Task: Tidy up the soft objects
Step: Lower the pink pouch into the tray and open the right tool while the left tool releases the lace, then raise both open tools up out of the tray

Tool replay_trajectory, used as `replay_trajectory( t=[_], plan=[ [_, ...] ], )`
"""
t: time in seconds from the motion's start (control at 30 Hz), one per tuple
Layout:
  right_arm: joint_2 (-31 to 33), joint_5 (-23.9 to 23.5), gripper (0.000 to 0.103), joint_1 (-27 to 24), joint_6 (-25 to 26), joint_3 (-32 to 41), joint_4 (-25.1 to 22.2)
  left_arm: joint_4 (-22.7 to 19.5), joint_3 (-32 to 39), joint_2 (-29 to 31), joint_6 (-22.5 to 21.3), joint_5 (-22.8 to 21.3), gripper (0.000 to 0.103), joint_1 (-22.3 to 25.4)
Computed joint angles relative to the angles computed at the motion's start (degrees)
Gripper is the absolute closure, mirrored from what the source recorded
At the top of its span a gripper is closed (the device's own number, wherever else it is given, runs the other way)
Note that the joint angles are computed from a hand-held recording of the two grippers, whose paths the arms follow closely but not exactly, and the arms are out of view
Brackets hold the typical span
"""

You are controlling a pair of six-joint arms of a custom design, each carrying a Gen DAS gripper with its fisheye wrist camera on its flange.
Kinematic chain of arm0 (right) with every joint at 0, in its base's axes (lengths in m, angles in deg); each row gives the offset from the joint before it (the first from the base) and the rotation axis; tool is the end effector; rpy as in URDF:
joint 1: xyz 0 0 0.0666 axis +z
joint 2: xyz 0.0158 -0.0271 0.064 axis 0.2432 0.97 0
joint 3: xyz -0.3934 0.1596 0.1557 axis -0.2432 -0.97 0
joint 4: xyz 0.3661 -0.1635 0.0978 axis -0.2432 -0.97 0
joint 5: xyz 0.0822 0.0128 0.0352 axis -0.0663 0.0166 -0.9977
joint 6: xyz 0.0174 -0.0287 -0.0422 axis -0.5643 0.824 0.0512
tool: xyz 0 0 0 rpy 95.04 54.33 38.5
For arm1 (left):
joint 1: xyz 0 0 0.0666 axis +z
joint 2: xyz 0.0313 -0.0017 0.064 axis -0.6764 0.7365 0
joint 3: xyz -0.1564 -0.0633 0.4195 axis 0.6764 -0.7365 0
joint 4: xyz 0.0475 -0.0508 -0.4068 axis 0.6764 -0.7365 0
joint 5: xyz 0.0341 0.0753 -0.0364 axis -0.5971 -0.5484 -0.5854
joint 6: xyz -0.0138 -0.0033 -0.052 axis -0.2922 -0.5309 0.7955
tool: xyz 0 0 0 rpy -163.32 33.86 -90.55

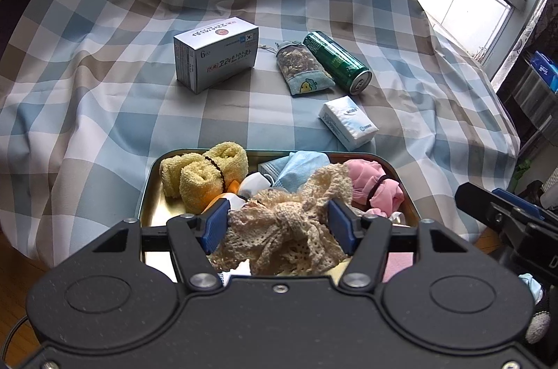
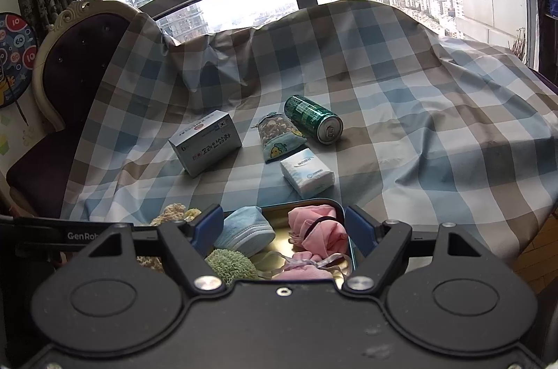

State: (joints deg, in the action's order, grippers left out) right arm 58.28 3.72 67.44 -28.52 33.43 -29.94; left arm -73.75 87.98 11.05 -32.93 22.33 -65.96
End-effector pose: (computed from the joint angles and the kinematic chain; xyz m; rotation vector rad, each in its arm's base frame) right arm 0.2499 0.2929 0.4081 0.5105 2.1589 0.0765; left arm 0.3753 -0.1703 0.3965 0.4785 2.4462 -0.4543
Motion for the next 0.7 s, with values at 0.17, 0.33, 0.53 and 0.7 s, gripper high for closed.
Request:
replay_trajectory(
  t=[0.17,0.33,0.53,0.7],
  plan=[
    [0.0,-0.29,0.026,-0.17,-0.32,-0.13,0.0,1.7,-0.82,-0.97,-0.96,-2.09,0.023,-1.25],
    [0.05,-0.39,0.026,-0.14,-0.38,-0.17,0.11,1.8,-0.67,-1.07,-0.25,-2.84,0.023,-1.08],
    [-0.04,-0.24,0.026,-0.03,-1.13,-0.28,-0.27,1.48,-0.45,-0.67,0.87,-3.67,0.023,-0.78],
    [0.17,-0.76,0.026,-0.09,-1.29,-0.18,-0.46,1.25,-0.49,-0.48,0.93,-4.44,0.023,-0.95]
  ],
)
